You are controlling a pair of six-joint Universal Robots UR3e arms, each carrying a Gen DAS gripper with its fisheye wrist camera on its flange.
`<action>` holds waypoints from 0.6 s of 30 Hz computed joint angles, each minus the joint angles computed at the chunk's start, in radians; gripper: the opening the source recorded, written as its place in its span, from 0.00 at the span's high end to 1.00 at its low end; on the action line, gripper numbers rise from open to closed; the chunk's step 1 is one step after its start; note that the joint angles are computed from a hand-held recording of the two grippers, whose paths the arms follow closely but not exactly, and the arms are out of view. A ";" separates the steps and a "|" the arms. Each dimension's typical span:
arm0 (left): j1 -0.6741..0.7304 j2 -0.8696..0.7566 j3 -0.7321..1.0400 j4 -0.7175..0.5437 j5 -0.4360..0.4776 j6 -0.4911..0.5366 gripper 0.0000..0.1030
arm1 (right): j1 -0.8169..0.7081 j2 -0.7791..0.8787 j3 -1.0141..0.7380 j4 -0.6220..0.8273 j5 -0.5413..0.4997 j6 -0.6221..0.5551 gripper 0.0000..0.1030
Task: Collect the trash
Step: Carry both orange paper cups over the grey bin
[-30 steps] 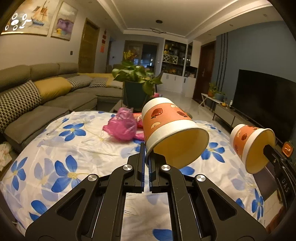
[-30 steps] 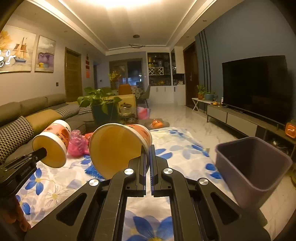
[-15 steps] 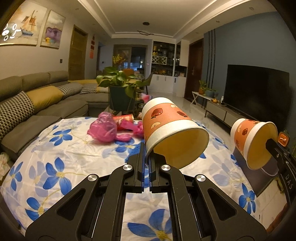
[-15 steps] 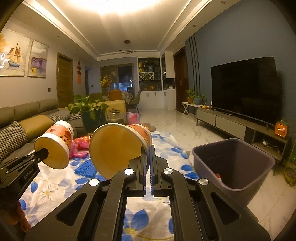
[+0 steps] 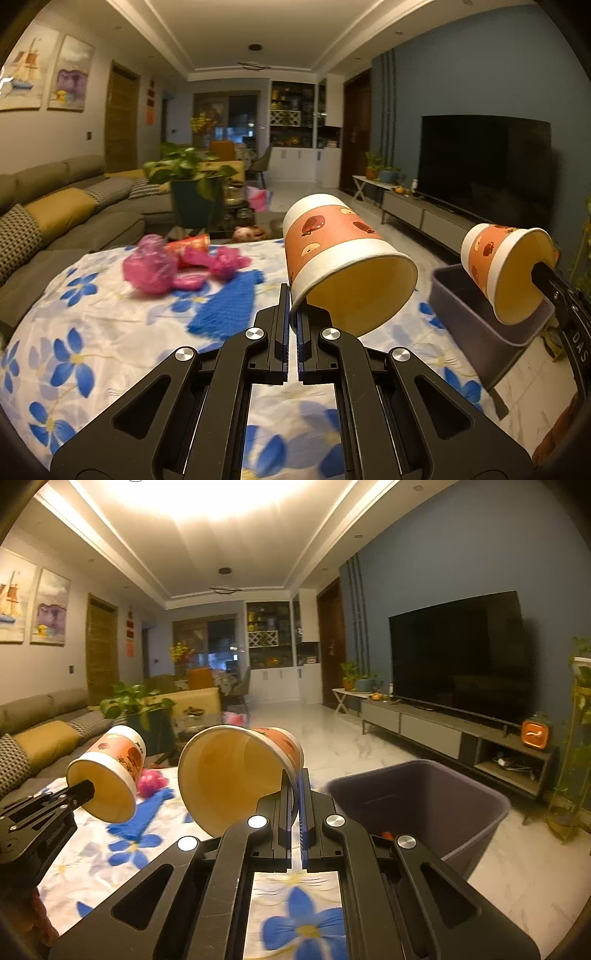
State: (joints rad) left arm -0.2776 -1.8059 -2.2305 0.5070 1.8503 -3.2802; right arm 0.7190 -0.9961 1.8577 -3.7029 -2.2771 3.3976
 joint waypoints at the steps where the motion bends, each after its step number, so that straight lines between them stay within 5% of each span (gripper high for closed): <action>1: -0.014 -0.017 0.023 -0.007 0.004 0.001 0.98 | -0.006 -0.002 0.007 -0.004 -0.005 0.001 0.96; 18: -0.190 -0.348 0.558 -0.187 -0.028 0.033 0.98 | -0.230 -0.049 0.164 -0.126 -0.018 -0.021 0.96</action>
State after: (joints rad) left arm -0.4677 -2.1541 -1.6725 0.3201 1.8227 -3.2469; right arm 0.4895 -1.0451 2.0222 -3.8288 -2.2951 3.3767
